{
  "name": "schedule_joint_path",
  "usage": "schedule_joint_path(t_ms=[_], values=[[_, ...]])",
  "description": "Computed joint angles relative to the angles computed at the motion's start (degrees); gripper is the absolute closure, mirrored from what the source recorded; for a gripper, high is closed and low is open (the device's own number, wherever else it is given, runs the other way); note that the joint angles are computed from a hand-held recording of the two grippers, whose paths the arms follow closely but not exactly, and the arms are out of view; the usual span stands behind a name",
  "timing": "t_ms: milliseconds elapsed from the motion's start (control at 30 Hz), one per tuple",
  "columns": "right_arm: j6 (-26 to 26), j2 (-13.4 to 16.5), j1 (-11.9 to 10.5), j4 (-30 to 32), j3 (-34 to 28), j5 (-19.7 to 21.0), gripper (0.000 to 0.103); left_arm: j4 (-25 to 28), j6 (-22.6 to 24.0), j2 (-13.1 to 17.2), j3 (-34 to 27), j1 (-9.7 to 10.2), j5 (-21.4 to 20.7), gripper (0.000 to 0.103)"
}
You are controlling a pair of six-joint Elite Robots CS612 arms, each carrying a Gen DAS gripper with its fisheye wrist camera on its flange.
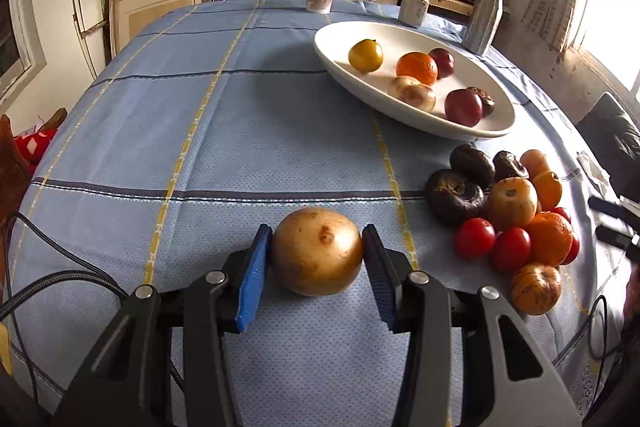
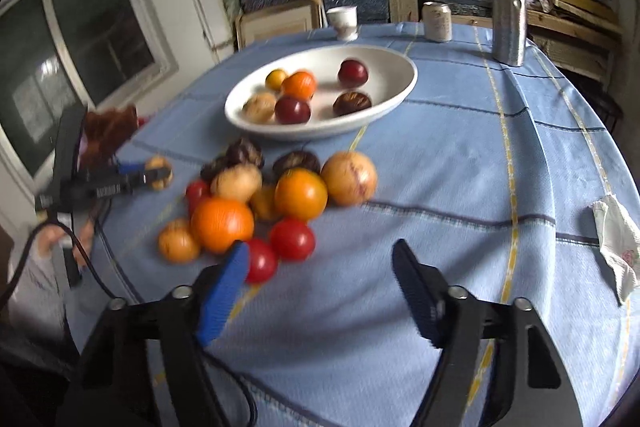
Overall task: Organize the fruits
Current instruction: 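Grasp a round yellow potato with the left tool while the right tool grasps a red tomato, then release the potato onto the plate with the left tool while the right tool releases the tomato there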
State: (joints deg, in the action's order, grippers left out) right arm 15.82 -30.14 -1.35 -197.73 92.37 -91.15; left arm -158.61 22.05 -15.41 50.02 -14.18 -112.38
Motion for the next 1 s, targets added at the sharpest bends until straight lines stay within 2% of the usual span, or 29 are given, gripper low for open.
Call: schedule_joint_path(t_ms=[67, 133, 267, 367, 533, 600, 767, 833, 1000], values=[[-2.1, -0.1, 0.5, 2.1, -0.3, -0.7, 0.045, 0.3, -0.1, 0.1, -0.2, 0.07, -0.3, 0.057], [-3.2, -0.1, 0.9, 3.0, -0.5, -0.7, 0.047, 0.3, -0.2, 0.1, -0.2, 0.08, -0.3, 0.057], [-5.3, 0.2, 1.3, 2.9, -1.2, 2.7, 0.047, 0.4, -0.2, 0.2, -0.4, 0.09, -0.4, 0.057], [-5.2, 0.7, 1.3, 3.9, -2.2, 4.9, 0.056, 0.4, -0.2, 0.2, -0.4, 0.09, -0.4, 0.057], [-4.2, 1.4, 1.1, 5.4, -3.7, 6.1, 0.059, 0.5, -0.1, 0.2, -0.4, 0.09, -0.3, 0.057], [-3.7, 1.5, 1.0, 5.4, -3.9, 6.0, 0.071, 0.8, -0.1, 0.3, -0.6, 0.13, -0.4, 0.057], [-5.1, 1.4, 1.3, 5.5, -3.9, 4.9, 0.072, 0.7, -0.2, 0.3, -0.6, 0.19, -0.7, 0.057], [-5.5, 1.1, 1.2, 4.3, -3.4, 5.8, 0.072, 0.5, -0.5, 0.1, -0.4, 0.3, -1.9, 0.057], [-6.9, -1.0, 0.6, -2.4, -2.3, 2.2, 0.072, -0.5, -0.1, -0.4, -1.6, -0.47, -2.2, 0.057]])
